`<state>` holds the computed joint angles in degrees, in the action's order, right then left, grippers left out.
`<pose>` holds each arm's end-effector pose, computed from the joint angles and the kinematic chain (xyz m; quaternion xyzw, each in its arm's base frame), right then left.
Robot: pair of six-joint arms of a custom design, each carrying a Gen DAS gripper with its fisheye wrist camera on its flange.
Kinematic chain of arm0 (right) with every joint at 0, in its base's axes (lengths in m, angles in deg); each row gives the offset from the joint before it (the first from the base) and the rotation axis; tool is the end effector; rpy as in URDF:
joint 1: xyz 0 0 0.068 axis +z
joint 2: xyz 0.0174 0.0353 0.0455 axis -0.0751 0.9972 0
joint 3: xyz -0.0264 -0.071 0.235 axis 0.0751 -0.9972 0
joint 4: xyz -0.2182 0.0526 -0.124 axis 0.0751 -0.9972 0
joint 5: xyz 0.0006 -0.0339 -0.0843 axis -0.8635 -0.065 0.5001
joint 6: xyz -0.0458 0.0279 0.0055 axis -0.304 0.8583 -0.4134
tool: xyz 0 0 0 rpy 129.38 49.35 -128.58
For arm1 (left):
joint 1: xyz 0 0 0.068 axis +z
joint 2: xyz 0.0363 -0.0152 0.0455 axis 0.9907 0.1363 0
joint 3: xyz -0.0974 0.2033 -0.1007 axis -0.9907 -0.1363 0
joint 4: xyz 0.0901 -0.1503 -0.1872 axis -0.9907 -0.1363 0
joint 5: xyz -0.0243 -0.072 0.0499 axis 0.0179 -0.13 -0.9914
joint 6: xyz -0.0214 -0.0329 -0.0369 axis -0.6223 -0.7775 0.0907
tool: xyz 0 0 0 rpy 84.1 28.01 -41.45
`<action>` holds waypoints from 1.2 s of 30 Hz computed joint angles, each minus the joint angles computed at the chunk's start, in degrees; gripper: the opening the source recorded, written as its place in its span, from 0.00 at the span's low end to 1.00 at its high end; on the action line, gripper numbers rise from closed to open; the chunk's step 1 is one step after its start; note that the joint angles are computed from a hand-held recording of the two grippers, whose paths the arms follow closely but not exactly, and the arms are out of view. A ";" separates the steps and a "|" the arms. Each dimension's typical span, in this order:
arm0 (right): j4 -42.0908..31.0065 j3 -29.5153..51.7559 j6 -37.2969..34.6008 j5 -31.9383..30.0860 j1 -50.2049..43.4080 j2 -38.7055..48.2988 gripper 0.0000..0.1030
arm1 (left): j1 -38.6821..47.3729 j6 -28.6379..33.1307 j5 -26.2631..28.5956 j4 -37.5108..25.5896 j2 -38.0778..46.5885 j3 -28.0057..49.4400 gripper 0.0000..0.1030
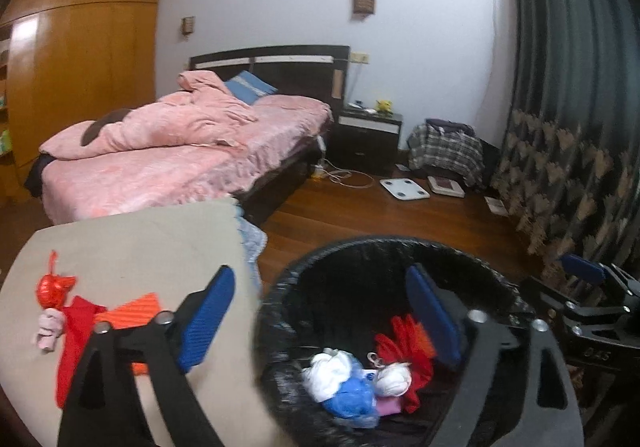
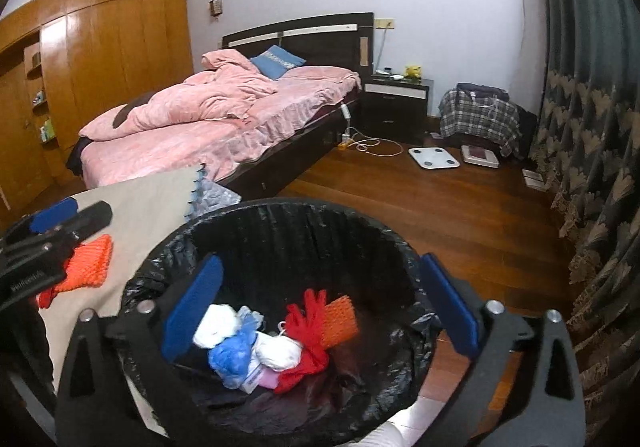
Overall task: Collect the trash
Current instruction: 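Move both tools back to the pile toward the pink sock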
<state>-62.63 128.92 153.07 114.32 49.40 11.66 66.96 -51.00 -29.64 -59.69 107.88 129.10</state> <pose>0.1911 0.2124 0.1302 0.1679 0.8639 -0.0641 0.4704 0.2876 -0.0887 0.1771 0.2241 0.8343 -0.1669 0.4752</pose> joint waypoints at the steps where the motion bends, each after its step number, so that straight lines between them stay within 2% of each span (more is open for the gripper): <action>1: -0.08 0.84 -0.47 0.00 0.30 0.55 0.95 | 0.72 -0.01 -0.12 -0.01 -0.34 -0.14 0.93; 8: 3.02 6.16 -4.33 -1.89 0.59 4.73 0.95 | 9.47 1.87 1.85 -1.70 -3.64 -0.85 0.94; 16: 8.28 18.05 -14.69 -5.19 -0.28 14.48 0.95 | 20.52 4.97 4.80 -1.47 -3.42 -1.06 0.94; 25: 10.44 35.54 -23.43 -9.40 -1.55 27.36 0.95 | 29.82 7.54 6.01 0.40 3.07 3.15 0.94; 36: 4.85 63.00 -28.38 -14.68 -2.95 46.38 0.95 | 38.21 9.63 5.34 3.67 17.49 12.58 0.94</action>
